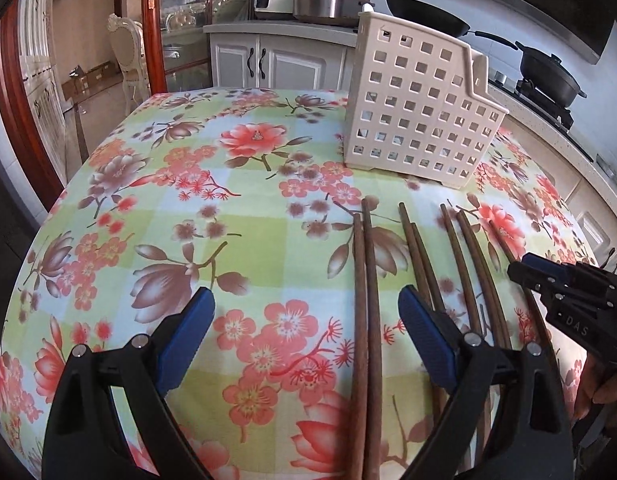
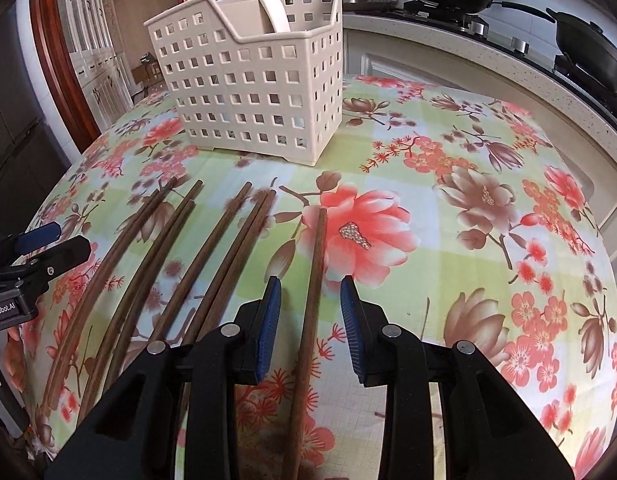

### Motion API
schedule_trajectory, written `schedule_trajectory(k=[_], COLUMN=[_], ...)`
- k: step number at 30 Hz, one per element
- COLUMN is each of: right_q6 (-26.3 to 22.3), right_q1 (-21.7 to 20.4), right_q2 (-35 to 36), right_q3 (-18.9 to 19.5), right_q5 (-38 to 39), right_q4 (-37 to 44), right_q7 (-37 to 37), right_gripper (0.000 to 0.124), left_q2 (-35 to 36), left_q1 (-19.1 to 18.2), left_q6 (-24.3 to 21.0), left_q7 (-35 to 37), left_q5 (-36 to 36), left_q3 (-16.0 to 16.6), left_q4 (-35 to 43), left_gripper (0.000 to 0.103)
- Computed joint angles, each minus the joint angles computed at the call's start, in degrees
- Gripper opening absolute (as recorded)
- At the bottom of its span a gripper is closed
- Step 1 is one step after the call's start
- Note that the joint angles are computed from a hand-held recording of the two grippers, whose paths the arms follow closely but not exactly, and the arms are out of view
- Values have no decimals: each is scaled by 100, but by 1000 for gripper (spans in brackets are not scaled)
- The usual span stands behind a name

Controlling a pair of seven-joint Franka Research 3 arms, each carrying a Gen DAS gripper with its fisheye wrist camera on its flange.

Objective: Organize utensils

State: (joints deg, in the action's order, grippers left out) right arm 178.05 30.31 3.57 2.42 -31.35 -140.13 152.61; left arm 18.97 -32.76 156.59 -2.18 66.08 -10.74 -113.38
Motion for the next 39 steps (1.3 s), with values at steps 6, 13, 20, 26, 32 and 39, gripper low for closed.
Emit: schedule_trajectory(k=[6, 13, 20, 26, 32, 39], right_q6=[-344, -206, -82, 12, 40, 79], right_q1=[-37, -204, -239, -236, -220, -218], right_q2=[-75, -75, -77, -70, -71, -71], right_q3=[30, 124, 112, 86, 55, 45], right_q5=[-776, -1109, -1230, -1208, -1240, -1216], right_q4=[62, 29, -9, -35, -43, -53], right_q7=[630, 994, 1129, 1129, 1165, 1160], right_gripper=[8, 8, 8, 8, 8, 9], left_q2=[135, 370, 596, 605, 559, 616], left_q1=[-33, -77, -163, -190, -165, -186], left_q6=[-50, -365, -413, -209, -81, -263], left_q7=[379, 960, 1412, 1447, 1342, 1441], left_q5=[-241, -613, -1002, -1162, -1198, -1240], left_q3=[-2, -20, 46, 136, 195, 176], left_q4=[141, 502, 757, 737, 658, 789], left_gripper=[78, 65, 62, 58, 58, 54])
